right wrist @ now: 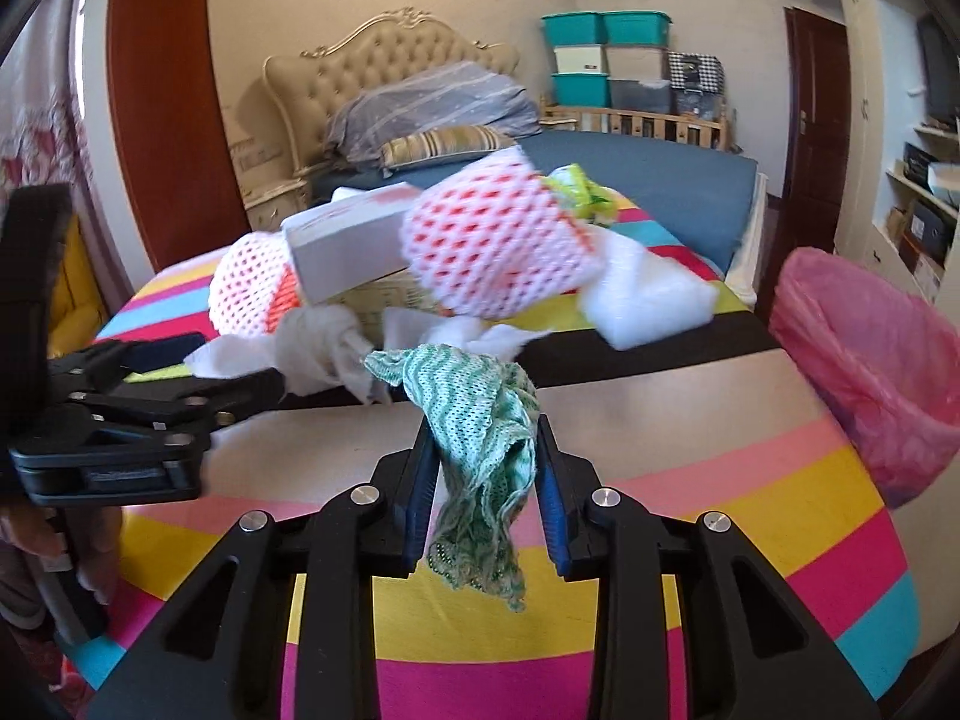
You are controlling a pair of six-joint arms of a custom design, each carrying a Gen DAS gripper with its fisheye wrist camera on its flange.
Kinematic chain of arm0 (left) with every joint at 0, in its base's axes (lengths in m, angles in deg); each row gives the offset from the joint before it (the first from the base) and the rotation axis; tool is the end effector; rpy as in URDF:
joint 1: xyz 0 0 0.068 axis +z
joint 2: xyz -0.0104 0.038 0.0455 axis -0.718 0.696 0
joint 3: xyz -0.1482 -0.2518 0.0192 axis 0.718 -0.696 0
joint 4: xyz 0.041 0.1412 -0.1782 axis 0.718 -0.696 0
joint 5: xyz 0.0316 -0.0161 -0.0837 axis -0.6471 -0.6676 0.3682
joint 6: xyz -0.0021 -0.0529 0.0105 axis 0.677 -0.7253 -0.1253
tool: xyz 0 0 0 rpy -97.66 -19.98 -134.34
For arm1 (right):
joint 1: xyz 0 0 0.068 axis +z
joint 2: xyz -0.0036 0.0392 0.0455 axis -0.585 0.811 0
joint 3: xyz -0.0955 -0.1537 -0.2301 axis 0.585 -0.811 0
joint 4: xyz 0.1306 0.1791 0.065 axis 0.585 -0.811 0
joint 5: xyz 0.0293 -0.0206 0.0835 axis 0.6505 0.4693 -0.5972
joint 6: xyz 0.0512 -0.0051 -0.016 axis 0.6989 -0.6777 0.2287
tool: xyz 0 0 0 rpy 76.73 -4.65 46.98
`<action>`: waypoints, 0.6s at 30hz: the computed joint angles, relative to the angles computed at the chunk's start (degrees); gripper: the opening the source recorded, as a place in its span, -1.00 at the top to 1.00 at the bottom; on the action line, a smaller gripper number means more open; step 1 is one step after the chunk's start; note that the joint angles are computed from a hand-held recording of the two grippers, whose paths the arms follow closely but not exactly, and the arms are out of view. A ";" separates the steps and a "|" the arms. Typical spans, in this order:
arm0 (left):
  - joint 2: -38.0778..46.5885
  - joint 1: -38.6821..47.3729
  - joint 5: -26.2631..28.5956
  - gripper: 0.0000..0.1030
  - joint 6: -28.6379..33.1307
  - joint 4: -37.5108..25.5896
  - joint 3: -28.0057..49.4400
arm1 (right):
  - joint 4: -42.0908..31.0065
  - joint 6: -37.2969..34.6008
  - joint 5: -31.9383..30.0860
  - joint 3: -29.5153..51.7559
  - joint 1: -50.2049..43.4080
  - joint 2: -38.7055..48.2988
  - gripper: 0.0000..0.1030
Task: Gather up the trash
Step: 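Grasp the white tissue with the left tool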
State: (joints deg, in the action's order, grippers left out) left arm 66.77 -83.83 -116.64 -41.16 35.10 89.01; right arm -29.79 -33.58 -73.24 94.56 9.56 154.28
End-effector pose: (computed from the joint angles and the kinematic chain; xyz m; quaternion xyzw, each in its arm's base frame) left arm 0.1494 -0.0910 0.1823 -0.1032 0.9079 0.0361 0.4047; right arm 0.2260 0.2290 0.1796 -0.2773 0.8475 0.2056 0.4032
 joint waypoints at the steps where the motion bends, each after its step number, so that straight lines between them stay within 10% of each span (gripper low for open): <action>1: 1.71 0.72 0.85 -0.73 0.98 1.32 0.54 | 0.27 0.13 -0.32 -0.04 -0.24 0.01 0.41; 5: 7.62 4.20 6.02 -0.51 4.03 5.77 2.48 | 3.23 0.23 0.18 -1.29 0.31 0.32 0.41; 7: 8.98 5.71 9.54 0.27 5.32 7.46 2.60 | 4.32 -0.12 0.65 -1.81 0.60 0.25 0.40; 18: -2.03 -8.35 -0.45 0.53 -5.76 4.66 -4.17 | 8.91 0.23 0.07 -4.42 0.60 -0.20 0.40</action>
State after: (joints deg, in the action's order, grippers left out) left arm 64.73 -92.18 -117.10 -46.92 39.76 84.84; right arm -20.88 -33.35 -73.17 90.14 10.16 154.08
